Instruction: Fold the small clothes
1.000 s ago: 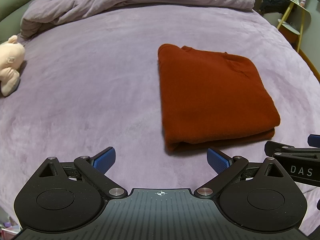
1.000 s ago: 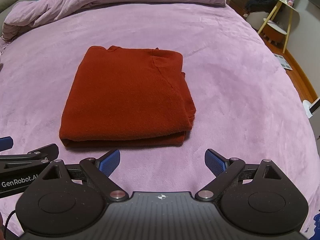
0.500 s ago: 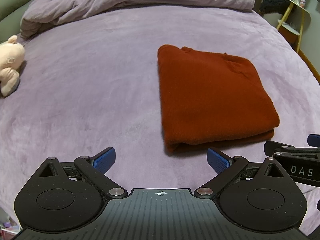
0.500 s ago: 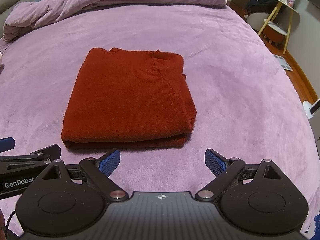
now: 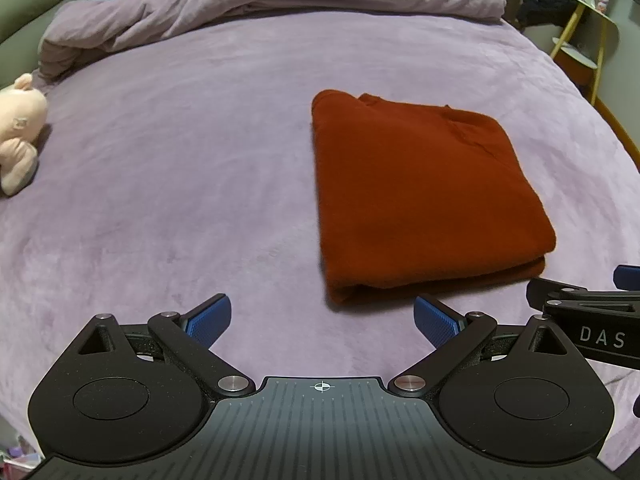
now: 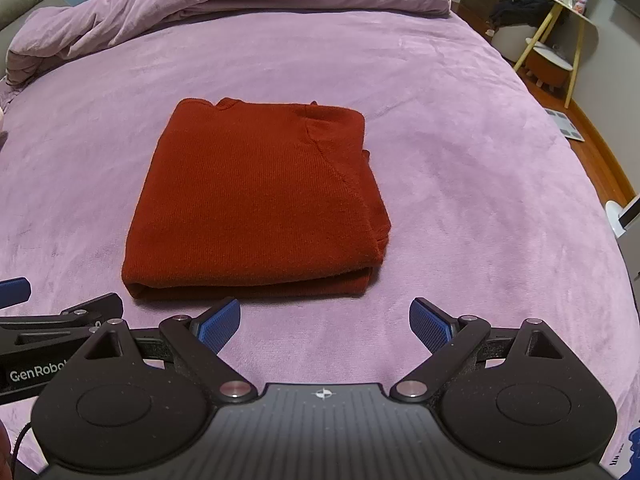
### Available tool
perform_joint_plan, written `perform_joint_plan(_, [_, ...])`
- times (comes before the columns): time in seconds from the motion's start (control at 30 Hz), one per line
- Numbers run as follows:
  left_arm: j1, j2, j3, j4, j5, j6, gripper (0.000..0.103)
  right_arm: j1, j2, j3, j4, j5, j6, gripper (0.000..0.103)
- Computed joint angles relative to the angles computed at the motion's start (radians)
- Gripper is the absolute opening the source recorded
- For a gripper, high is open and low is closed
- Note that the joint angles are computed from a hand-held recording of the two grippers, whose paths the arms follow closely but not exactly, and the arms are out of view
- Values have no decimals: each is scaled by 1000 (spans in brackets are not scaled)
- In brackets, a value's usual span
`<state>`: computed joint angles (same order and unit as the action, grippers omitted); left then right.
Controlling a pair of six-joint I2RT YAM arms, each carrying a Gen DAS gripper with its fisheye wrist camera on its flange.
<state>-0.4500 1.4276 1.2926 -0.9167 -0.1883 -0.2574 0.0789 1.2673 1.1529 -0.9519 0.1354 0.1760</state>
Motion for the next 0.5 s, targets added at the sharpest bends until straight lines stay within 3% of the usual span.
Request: perform_joint_plan(0.5, [2,-2,-4,3,-5,9,101,1,-5,0,1,5,5,92])
